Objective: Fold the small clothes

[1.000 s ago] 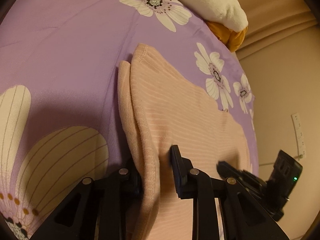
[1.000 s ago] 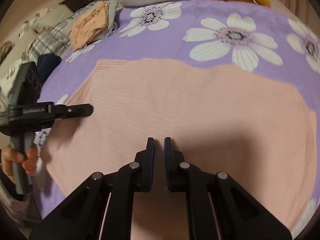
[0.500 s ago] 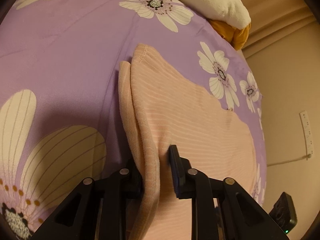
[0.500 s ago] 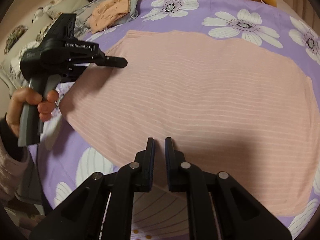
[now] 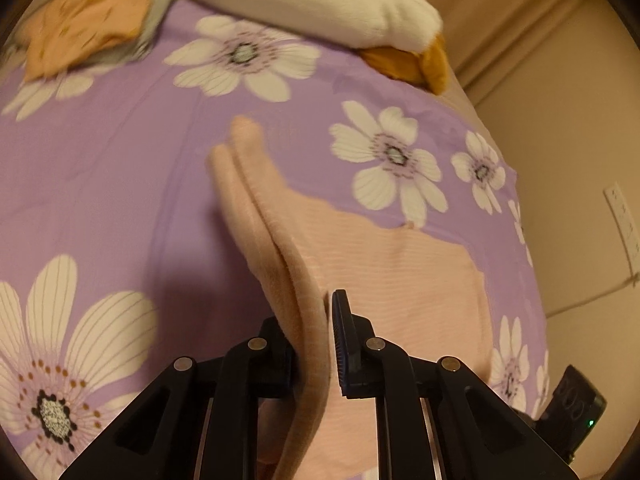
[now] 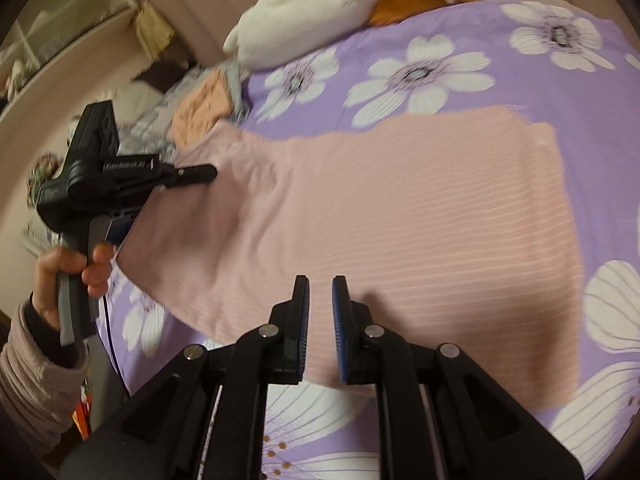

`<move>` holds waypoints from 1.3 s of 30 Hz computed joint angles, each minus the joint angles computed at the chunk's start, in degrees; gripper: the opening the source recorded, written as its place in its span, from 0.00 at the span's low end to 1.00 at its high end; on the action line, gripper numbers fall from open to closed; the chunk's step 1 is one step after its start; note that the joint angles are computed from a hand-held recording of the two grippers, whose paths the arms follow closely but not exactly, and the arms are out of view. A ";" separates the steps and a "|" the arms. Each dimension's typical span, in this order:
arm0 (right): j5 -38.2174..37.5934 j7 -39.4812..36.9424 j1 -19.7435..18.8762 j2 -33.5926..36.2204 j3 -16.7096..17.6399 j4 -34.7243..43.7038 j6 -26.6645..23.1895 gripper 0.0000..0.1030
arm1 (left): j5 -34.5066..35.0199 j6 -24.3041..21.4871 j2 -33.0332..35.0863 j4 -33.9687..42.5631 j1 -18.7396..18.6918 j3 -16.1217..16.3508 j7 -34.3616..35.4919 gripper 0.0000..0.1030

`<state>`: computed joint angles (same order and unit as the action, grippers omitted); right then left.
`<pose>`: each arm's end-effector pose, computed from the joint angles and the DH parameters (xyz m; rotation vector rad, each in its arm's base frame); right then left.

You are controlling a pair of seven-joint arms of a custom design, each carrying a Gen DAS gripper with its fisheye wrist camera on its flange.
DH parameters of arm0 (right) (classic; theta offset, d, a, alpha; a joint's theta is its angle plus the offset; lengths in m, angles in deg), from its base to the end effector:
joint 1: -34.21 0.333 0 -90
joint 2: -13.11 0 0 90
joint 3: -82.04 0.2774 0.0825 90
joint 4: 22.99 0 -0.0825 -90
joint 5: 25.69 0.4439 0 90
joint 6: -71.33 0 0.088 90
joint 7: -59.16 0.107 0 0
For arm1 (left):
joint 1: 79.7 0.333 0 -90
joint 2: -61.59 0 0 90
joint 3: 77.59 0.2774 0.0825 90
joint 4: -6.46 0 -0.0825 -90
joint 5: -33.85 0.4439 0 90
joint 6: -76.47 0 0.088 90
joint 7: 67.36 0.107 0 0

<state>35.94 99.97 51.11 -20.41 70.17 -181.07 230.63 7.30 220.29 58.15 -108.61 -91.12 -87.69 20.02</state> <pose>0.4502 0.0122 0.3599 -1.6157 1.5873 -0.1590 0.5962 -0.2328 0.4829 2.0643 -2.1366 1.0131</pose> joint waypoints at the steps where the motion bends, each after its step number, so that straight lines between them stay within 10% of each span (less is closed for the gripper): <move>1: 0.48 -0.27 -0.20 -0.37 -0.55 -0.11 0.09 0.13 | 0.60 -0.40 0.39 0.76 -0.21 -0.27 -0.13 0.13; 17: 3.93 0.58 -5.37 -2.66 -4.65 -2.78 -0.67 0.22 | 13.38 -11.69 16.86 18.07 -4.70 -6.25 -10.42 0.15; 21: 6.47 0.08 -6.02 -2.18 -5.90 -2.26 -2.23 0.36 | 9.04 -13.15 16.11 17.80 -3.37 -7.83 -6.35 0.47; 39: 16.03 -3.46 -9.93 12.87 -0.35 11.75 -14.53 0.53 | -4.33 -4.66 -4.27 -6.62 -3.03 -0.37 4.74 0.49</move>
<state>51.96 96.52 41.18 -7.54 69.81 -169.32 216.09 2.98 215.63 53.88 -115.23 -94.15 -88.06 24.76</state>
